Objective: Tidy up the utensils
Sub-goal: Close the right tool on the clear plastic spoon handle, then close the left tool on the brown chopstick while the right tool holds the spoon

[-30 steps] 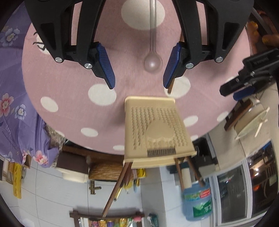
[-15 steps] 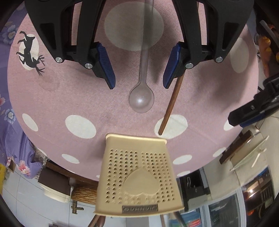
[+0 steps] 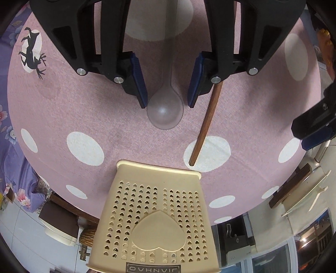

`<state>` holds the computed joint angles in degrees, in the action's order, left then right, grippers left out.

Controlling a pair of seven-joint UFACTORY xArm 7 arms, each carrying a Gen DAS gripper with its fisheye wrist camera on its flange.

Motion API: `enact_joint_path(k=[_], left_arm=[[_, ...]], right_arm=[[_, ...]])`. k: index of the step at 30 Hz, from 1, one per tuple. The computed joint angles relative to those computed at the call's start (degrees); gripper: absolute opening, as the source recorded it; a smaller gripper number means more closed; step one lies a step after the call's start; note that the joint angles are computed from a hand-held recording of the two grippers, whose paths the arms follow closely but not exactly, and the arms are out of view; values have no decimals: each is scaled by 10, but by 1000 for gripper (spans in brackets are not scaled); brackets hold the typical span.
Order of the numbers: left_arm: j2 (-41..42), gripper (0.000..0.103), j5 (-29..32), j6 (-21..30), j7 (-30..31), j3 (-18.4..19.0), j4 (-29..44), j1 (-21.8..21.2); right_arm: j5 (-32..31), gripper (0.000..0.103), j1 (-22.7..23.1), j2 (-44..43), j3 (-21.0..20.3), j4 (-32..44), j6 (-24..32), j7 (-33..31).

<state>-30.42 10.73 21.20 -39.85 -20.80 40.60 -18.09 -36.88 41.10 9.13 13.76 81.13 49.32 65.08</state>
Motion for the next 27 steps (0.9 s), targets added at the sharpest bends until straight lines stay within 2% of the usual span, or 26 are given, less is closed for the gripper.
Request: enact_joint_path(k=[8, 15, 21, 22, 27], left_arm=[[19, 88, 3, 5, 5, -1, 11, -6], [63, 86, -2, 9, 32, 7, 45, -28], [121, 72, -14, 24, 72, 17, 97, -57], [130, 67, -19, 30, 79, 20, 106, -62], [181, 55, -33, 64, 99, 29, 156, -77]], right_arm=[[9, 37, -5, -1, -4, -2, -18, -5], [-1, 37, -33, -74, 3, -67, -69, 54], [-41, 37, -71, -148, 38, -101, -74, 108], [-43, 37, -77, -158, 44, -104, -72, 113], [-44, 37, -110, -197, 74, -121, -67, 122]])
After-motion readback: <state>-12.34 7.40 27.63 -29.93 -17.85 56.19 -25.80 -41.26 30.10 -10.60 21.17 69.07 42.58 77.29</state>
